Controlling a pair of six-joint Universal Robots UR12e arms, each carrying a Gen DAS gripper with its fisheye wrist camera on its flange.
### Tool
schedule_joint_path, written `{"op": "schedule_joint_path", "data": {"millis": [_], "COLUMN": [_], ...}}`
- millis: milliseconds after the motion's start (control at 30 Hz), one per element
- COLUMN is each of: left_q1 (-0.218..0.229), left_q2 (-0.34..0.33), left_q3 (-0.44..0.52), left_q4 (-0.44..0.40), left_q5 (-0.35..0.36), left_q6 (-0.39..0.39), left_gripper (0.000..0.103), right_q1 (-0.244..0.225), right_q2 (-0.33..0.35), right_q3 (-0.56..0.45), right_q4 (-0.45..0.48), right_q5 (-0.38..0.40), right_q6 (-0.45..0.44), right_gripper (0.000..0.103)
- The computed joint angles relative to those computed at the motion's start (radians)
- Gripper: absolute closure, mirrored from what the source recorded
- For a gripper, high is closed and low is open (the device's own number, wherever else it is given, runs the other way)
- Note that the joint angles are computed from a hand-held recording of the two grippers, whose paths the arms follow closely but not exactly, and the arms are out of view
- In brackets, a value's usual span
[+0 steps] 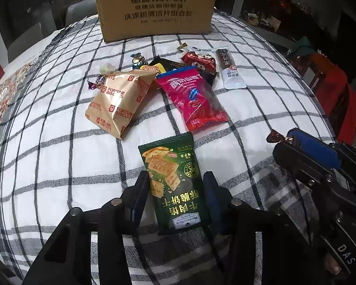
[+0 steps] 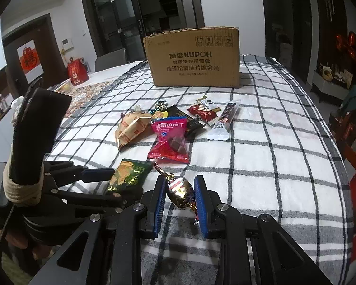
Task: Organize snacks
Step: 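Grasp the green cracker packet with the left gripper while the right gripper holds the candy, then carry both snacks to the cardboard box and open both grippers to drop them inside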
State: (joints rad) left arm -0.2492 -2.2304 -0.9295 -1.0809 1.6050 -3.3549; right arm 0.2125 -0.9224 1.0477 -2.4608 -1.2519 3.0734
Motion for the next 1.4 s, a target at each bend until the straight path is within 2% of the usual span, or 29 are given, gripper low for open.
{"op": "schedule_joint_path", "data": {"millis": [267,433,867,1167,1333,1400], "left_q1": [-0.003,0.005,0.031,0.051,0.069,0.075], "left_q2": [0.039,0.047,0.015,-0.048,-0.101,-0.132], "left_q3": [-0.056,-0.056,0.034,0.159,0.271,0.335], "left_q4": [0.129,0.167,0.277,0.311,0.277,0.253], "left_q5": [0.034,0.009,0.014,0.033,-0.001,-0.007], "left_q6": [0.020,0.043,0.104,0.150,0.152,0.151], "left_gripper": [0.058,0.058,0.058,0.058,0.058,0.058], "right_q1": [0.000,-0.002,0.007,0.016,0.018,0.018], "right_q2": [0.002,0.009,0.085,0.188,0.287,0.347], "right_q3": [-0.011,-0.038,-0.214,-0.419,-0.615,-0.736], "right_q4": [0.009,0.017,0.001,0.008,0.073,0.128], "right_q5": [0.018,0.030,0.029,0.007,0.006,0.006], "right_q6": [0.005,0.005,-0.003,0.016,0.039,0.046], "right_gripper": [0.078,0.078,0.078,0.078,0.078,0.078]}}
